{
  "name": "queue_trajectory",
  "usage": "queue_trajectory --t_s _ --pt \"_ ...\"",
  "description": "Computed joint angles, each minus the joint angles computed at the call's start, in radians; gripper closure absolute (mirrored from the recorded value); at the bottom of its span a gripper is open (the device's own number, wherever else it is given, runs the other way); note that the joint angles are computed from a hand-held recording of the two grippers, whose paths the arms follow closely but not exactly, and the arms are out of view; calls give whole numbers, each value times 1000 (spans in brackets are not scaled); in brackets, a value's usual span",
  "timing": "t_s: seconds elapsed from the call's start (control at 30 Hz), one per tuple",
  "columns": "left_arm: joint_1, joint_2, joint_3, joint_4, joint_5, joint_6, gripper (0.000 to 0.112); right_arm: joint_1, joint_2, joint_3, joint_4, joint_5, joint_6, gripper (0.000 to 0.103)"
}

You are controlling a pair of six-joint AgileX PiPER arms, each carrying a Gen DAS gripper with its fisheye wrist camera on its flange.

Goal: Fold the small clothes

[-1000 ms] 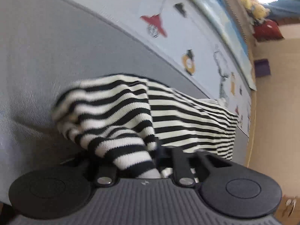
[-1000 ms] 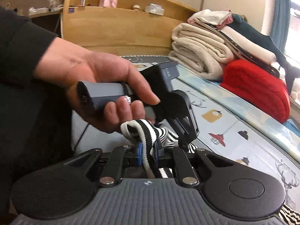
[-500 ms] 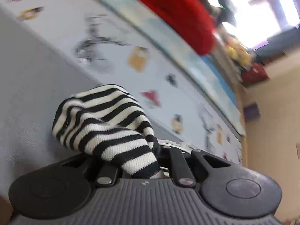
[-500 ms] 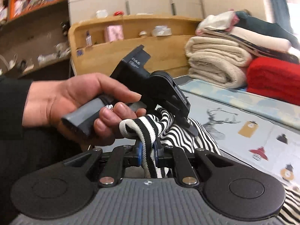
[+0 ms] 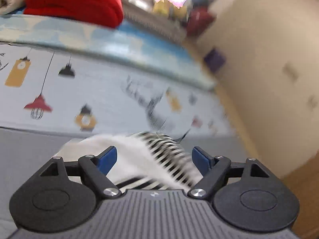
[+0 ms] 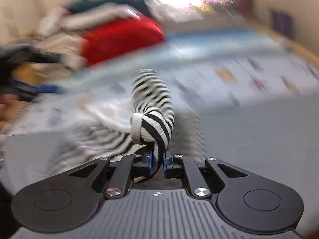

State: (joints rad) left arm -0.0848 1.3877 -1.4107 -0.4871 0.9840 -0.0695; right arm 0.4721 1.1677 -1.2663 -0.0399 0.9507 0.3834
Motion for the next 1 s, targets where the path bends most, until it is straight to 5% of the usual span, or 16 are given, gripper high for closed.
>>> queue_trajectory --t_s 0.13,0.2,0.27,0.3,0.4,0.43,0.47,0.67,0.83,0.93,1.0 --pt "-66 32 5 158 83 14 50 -189 69 60 208 74 -73 79" --pt "-69 19 44 180 127 58 70 -211 79 58 248 58 -67 68" --pt "-25 -50 134 187 156 143 82 -267 91 58 376 24 -131 40" --pt "-20 -68 157 181 151 177 86 -312 95 76 464 12 -189 36" --pt "-1 -100 200 149 165 254 88 -336 148 70 513 15 -178 49" --pt "-9 -108 206 157 168 255 88 -331 169 56 519 12 -175 74" --pt "-17 -114 208 164 170 258 88 -319 179 42 512 12 -175 89" --pt "-17 -107 231 30 229 412 88 -269 45 19 300 -92 -31 92" --pt "-236 -64 280 198 174 386 90 -320 135 29 198 122 51 91" --pt "-103 -58 249 88 226 423 89 -324 155 30 243 129 -22 84" --pt "72 -90 239 -30 219 420 70 -334 136 24 280 113 -51 70"
